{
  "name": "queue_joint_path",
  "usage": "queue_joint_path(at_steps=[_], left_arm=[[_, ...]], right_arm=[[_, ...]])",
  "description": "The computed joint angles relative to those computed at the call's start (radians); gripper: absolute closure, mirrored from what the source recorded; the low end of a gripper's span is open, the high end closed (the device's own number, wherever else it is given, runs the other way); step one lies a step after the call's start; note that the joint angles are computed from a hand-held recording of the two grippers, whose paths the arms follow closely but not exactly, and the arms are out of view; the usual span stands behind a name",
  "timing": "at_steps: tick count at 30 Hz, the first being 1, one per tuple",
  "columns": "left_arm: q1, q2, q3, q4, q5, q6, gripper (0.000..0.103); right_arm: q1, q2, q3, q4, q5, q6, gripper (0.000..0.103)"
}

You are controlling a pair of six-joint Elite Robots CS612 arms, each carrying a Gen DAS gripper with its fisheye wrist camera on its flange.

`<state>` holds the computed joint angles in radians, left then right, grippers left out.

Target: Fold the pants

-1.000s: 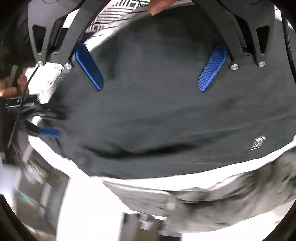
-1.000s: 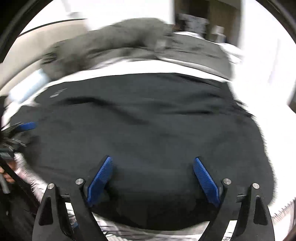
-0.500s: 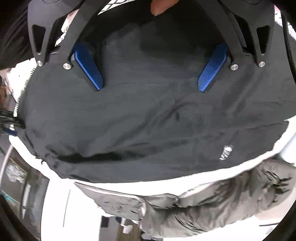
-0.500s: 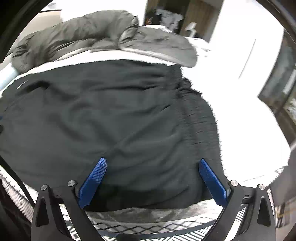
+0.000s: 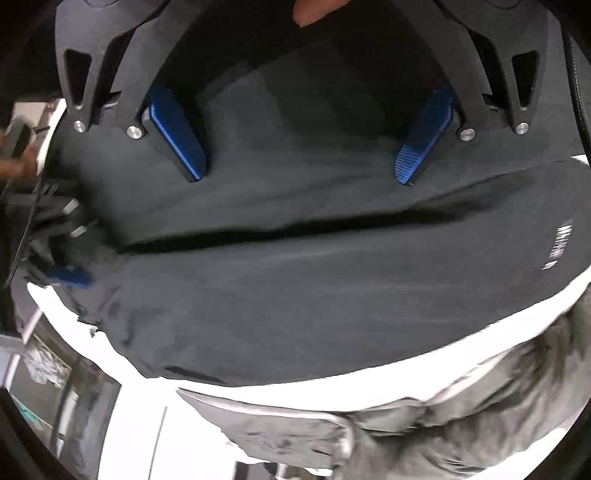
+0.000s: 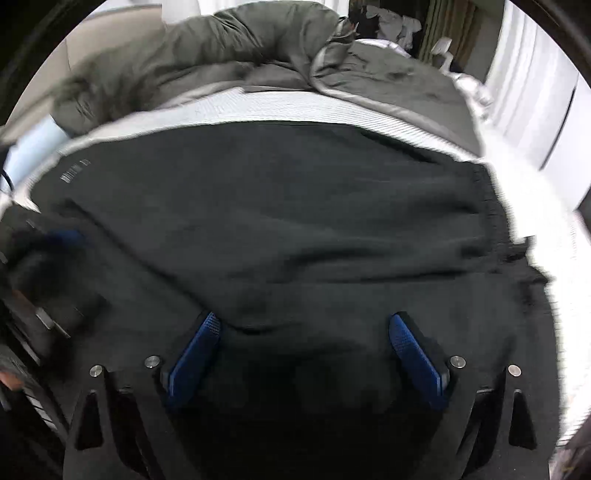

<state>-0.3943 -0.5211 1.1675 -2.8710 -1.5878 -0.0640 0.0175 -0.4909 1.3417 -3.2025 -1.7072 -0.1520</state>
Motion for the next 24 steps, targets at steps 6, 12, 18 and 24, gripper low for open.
queue_joint_path(at_steps=[6, 12, 18, 24], left_arm=[[0.074, -0.051, 0.113, -0.054, 0.142, -0.013, 0.0], [0.149, -0.101, 0.194, -0.066, 0.231, -0.042, 0.0], [0.206, -0.154, 0.296, -0.212, 0.253, -0.095, 0.0], [0.272, -0.124, 0.251, -0.115, 0.17, -0.166, 0.036]], right_arm=[[-0.024, -0.026, 0.057, -0.022, -0.12, 0.073, 0.008], [-0.003, -0.009, 0.031, -0.022, -0.207, 0.015, 0.008], [-0.001, -0.008, 0.018, -0.017, -0.199, 0.013, 0.007], [-0.004, -0.007, 0.013, -0.005, -0.185, 0.007, 0.007]])
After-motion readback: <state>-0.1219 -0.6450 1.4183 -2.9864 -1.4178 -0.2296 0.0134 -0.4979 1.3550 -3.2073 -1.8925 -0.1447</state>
